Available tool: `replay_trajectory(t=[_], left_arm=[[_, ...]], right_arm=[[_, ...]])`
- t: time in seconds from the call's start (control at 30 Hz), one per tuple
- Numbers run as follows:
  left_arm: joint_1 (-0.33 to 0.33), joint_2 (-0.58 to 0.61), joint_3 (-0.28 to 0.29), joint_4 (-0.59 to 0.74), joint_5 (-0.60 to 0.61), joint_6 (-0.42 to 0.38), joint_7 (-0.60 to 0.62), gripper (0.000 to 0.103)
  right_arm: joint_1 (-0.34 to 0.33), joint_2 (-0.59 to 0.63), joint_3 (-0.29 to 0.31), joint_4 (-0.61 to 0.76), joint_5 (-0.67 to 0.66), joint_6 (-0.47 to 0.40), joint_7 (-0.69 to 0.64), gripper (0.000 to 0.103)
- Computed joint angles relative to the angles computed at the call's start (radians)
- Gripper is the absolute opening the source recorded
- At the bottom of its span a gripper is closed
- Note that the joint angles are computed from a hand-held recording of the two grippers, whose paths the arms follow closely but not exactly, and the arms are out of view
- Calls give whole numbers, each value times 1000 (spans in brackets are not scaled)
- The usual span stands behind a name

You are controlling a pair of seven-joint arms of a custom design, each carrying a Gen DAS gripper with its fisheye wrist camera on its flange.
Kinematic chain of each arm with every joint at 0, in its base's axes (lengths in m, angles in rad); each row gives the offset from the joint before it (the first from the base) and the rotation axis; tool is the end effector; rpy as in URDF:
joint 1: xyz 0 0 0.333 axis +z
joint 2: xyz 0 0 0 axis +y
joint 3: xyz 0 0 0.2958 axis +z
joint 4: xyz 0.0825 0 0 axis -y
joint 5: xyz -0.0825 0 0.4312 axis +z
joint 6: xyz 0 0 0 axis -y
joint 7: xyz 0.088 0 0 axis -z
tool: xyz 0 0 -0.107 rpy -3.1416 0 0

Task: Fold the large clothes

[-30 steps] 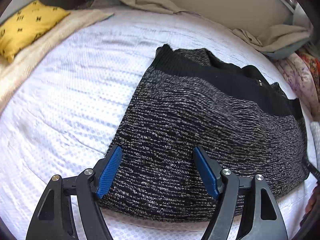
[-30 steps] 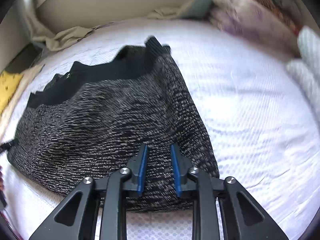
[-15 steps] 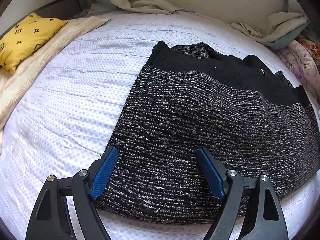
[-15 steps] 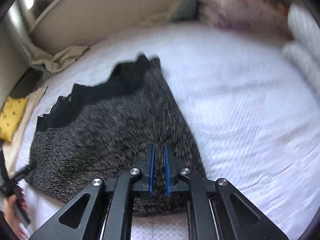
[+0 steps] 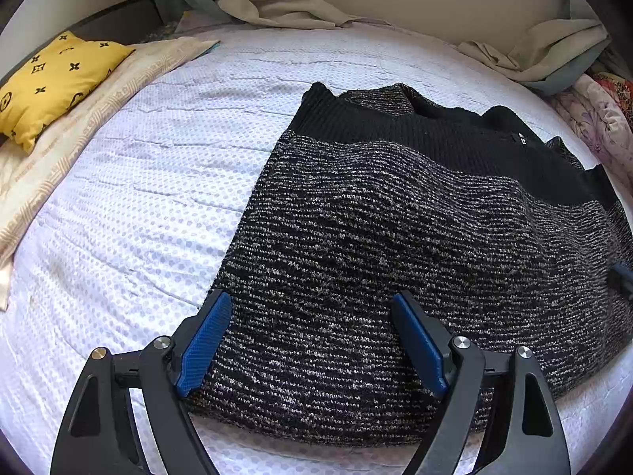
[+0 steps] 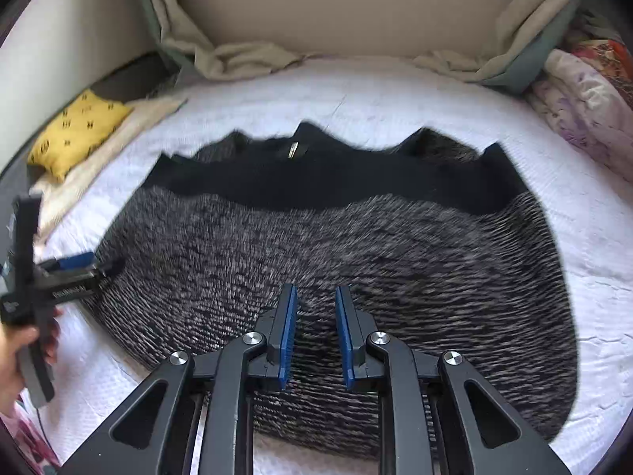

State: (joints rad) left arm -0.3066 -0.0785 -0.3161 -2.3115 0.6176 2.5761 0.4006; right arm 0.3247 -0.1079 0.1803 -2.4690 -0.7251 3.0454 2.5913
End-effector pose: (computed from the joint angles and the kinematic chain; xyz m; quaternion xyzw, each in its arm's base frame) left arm 0.4547 -0.3387 0.3582 -0.7055 0.6565 -0.1808 0.1965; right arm 0.4429 0.3031 0.3447 -0.7227 0.5971 -0.1659 0.3061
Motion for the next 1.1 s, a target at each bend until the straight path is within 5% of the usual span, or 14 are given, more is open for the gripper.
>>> replay_trajectory(t=[0.33,0.47,0.73,0.9,1.1], left_arm=[[-1,3,9,16,-50,-11,46,87],[9,-37,22,-10,-134,43,92,87],[89,-141,27,-103,-261,163,130,87],[50,-157,100,-170,-563,279,323,87],[-34,-91,179,-140,-925,316,631,86]], right_arm=[[37,89,-29,64,-276,-62,190,20],[60,53,-48,27,-2,-31,-33,22],[17,30,-12,23,-26,59,1,25],[88,94,-44,36,370,23,-362,25],[103,102,-37,26,618,48,-568,25]])
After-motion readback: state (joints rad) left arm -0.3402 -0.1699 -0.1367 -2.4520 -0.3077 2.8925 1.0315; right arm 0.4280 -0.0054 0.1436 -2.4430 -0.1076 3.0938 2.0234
